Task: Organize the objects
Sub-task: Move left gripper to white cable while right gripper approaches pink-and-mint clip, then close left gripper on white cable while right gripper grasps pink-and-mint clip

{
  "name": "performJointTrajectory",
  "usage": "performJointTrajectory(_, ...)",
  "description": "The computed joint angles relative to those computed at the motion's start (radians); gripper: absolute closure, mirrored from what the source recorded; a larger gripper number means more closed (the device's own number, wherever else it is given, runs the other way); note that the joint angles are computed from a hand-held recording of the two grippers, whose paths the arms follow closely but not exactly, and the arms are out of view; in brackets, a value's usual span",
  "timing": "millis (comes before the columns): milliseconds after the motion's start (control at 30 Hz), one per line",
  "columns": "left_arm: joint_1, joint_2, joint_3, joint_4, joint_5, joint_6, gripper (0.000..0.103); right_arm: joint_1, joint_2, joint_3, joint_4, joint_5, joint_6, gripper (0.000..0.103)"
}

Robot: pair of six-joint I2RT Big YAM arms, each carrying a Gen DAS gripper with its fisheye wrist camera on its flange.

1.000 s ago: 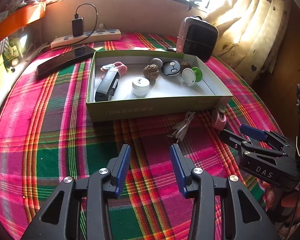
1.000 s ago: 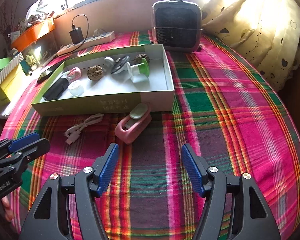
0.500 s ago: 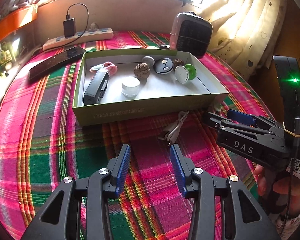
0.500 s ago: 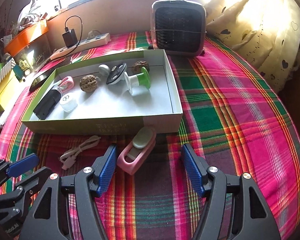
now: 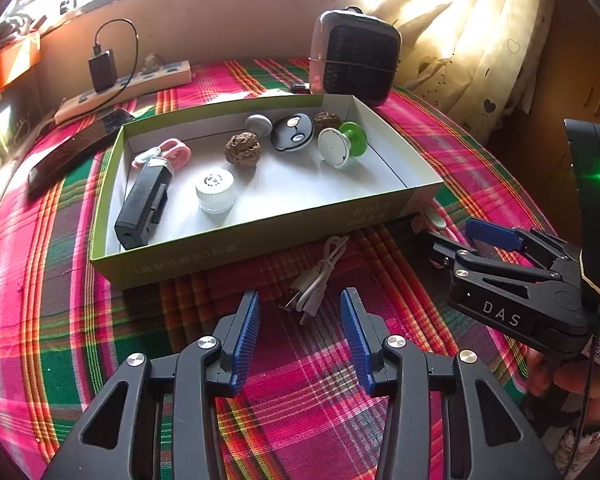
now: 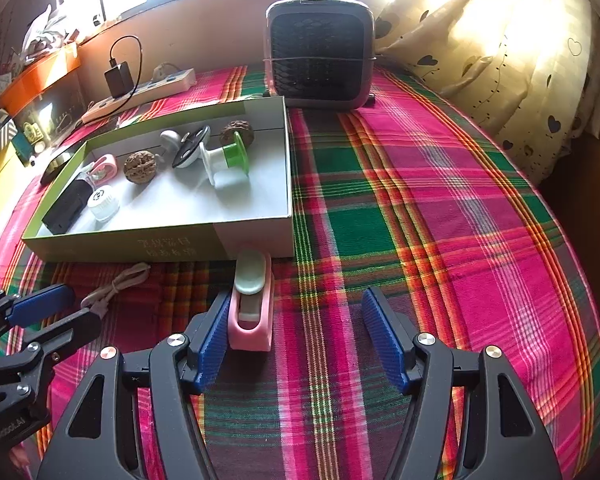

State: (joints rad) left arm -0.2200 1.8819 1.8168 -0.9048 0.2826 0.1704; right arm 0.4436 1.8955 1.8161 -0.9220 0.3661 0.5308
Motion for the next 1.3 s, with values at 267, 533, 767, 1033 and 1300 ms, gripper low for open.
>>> performJointTrajectory(267, -0.015, 0.019, 0.022, -0.011, -0.024, 0.003, 0.063, -0.008, -0.009, -0.016, 0.011, -0.006, -0.032, 0.043)
performJointTrajectory(533, -0.027, 0.020, 0.020, 0.002, -0.054, 0.001, 0.063, -0.014, -0.020, -0.034, 0.023, -0.014, -0.057, 0.043)
performJointTrajectory(767, -0.036, 0.015, 0.009, 0.022, -0.085, 0.004, 0.063, -0.019, -0.027, -0.045, 0.031, -0.024, -0.080, 0.044)
performJointTrajectory(1033, -0.041, 0.010, -0.004, 0.040, -0.098, 0.001, 0.063, -0.022, -0.032, -0.054, 0.041, -0.034, -0.096, 0.044)
performJointTrajectory(1300, -0.043, 0.006, -0.013, 0.050, -0.103, -0.001, 0.063, -0.024, -0.035, -0.059, 0.046, -0.040, -0.099, 0.044)
